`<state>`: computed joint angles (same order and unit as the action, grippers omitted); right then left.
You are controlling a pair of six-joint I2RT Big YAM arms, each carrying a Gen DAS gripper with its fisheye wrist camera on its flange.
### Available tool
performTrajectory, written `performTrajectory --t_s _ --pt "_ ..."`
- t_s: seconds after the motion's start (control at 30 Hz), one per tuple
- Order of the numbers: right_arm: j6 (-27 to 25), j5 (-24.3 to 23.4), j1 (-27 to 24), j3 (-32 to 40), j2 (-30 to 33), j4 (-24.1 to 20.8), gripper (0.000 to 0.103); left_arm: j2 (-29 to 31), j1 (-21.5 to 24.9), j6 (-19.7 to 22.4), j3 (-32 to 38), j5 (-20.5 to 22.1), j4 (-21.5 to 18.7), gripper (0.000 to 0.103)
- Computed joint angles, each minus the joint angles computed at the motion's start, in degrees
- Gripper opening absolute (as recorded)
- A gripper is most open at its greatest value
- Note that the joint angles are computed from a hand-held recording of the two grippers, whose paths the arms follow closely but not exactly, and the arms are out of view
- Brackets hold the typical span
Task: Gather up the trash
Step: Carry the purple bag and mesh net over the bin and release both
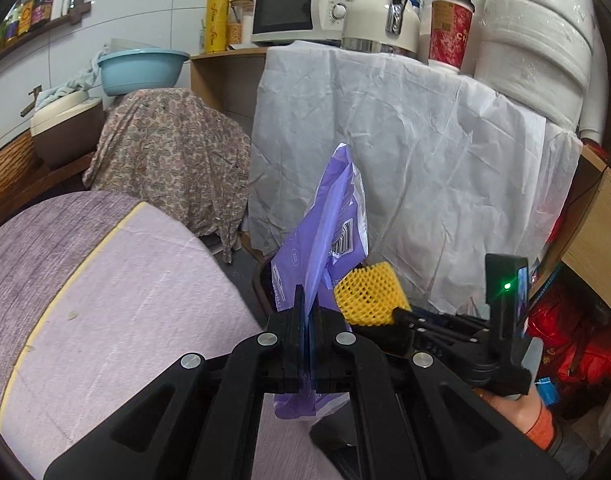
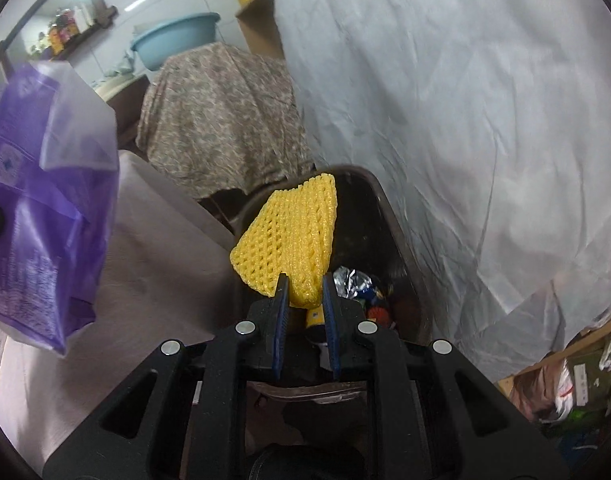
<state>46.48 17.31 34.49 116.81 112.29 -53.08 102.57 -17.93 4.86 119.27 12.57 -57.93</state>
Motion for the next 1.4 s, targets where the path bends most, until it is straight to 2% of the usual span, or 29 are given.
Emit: performTrajectory --t_s 0.13,0.2,0.27,0.47,0.53,0.6,0.73,0.93,1.03,1.1,1.17,1.23,1.3,1.4 --pt "2.04 -1.26 -1.03 -1.58 0.77 0.42 0.02 3.81 -1.37 -1.2 4.15 0.3 -2.87 0.002" --pt "3.08 -2.09 -1.39 -2.06 0.99 0.33 0.038 5.82 -2.14 -0.97 6.44 -0.66 -4.37 0.002" --pt "4.23 -1.05 -1.21 -2.78 0.69 0.42 0.047 7.72 -2.84 -0.69 8.73 -1.84 -5.86 0.002" --pt "6.33 2.1 -1.13 -8.97 -3.3 2.67 0.047 14.43 -4.75 -1.22 17.69 -3.75 -12.66 0.002" --pt "6.69 4.37 -1.02 -10.74 -4.81 2.75 0.049 17.0 -5.45 -1.16 21.18 -5.07 -15.25 0.002" --pt "7.26 6.26 -0.83 -11.84 -5.92 2.62 0.057 19.57 -5.95 -1.25 24.72 -6.18 -17.77 0.002" --pt "7.76 8.32 -0.55 -14.36 -8.15 3.19 0.058 25.04 -6.42 -1.92 32.86 -6.29 -23.62 0.002" --pt "7.91 10.15 -0.69 -16.37 -9.92 3.21 0.06 24.8 -6.68 -1.7 31.09 -7.02 -22.52 0.003" --pt "8.75 10.99 -0.75 -16.91 -10.29 2.47 0.066 24.07 -6.78 -1.85 29.81 -6.7 -21.7 0.006" --pt "9.1 11.57 -0.73 -16.35 -10.02 1.49 0.067 23.04 -7.0 -1.2 28.13 -7.17 -20.34 0.021" --pt "9.17 12.04 -0.74 -16.19 -10.05 0.67 0.067 20.02 -7.17 -1.09 23.35 -8.04 -16.38 0.055" --pt "9.39 12.85 -0.69 -16.15 -10.27 -0.13 0.067 16.84 -7.1 -1.17 18.67 -7.22 -12.46 0.059" --pt "9.87 13.52 -0.53 -16.04 -10.5 -0.85 0.068 15.45 -6.95 -0.74 17.4 -6.35 -11.51 0.06" --pt "10.24 13.94 -0.27 -15.57 -10.67 -1.57 0.072 11.71 -6.54 -0.81 12.95 -5.2 -8.26 0.07"
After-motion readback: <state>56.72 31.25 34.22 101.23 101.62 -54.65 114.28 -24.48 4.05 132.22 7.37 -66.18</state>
